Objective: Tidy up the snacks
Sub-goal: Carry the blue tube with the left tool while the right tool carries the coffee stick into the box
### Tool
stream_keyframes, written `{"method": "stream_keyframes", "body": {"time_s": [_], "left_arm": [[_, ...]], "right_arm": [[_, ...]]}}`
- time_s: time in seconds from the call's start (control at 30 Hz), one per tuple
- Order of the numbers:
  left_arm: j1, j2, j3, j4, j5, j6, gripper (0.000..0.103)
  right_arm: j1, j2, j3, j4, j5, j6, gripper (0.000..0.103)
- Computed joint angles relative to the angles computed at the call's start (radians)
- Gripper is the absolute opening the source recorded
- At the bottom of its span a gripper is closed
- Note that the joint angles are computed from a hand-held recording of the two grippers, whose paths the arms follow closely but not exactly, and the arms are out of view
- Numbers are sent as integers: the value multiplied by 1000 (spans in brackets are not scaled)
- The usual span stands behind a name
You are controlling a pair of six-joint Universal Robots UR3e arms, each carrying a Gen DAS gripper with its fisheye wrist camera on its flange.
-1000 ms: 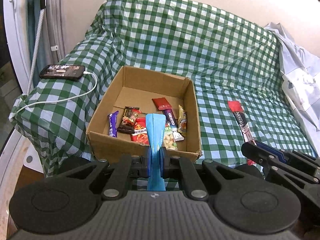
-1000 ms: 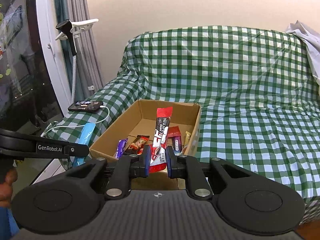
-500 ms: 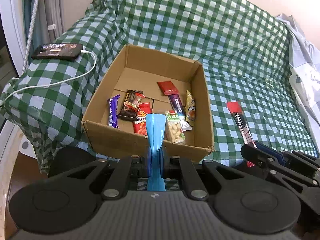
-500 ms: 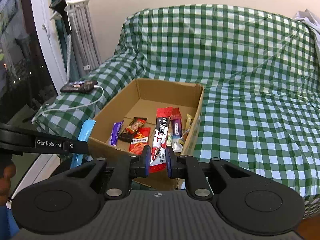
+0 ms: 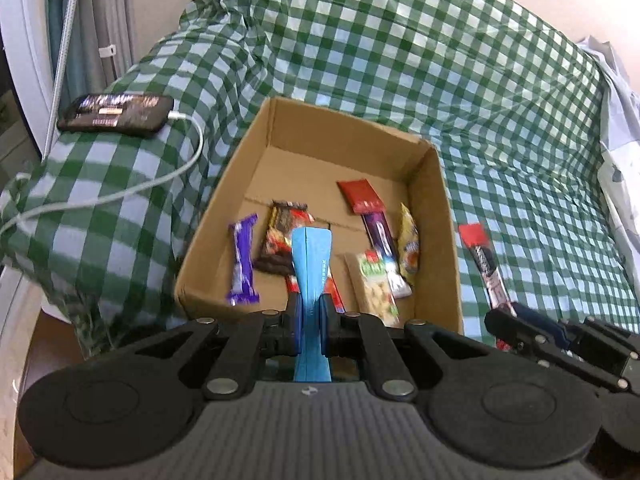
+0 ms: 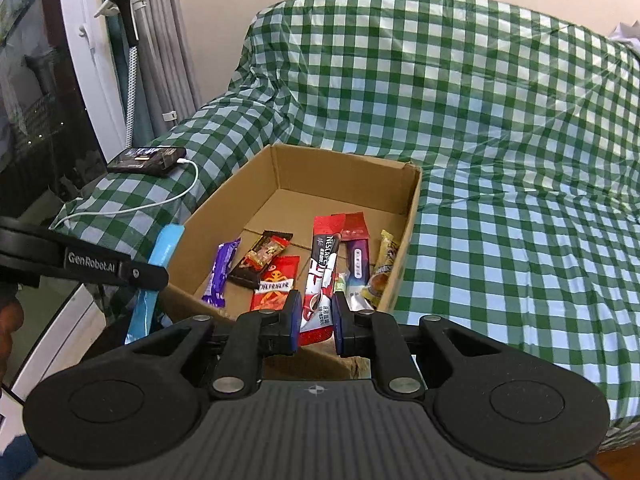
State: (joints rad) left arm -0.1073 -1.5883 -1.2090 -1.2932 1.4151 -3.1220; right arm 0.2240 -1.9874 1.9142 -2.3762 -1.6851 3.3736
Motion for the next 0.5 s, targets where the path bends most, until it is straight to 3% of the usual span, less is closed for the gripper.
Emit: {"method": "stream_keyframes", "body": {"time_s": [0.3,0.5], "left_arm": [[-35,-333,370,-61,30,-15,9],[-55,-625,763,-213,56,-18,9]], "right_arm": [[-145,180,-45,-108,117,-75,17],[-227,318,-88,-183,182,-107,17]]}}
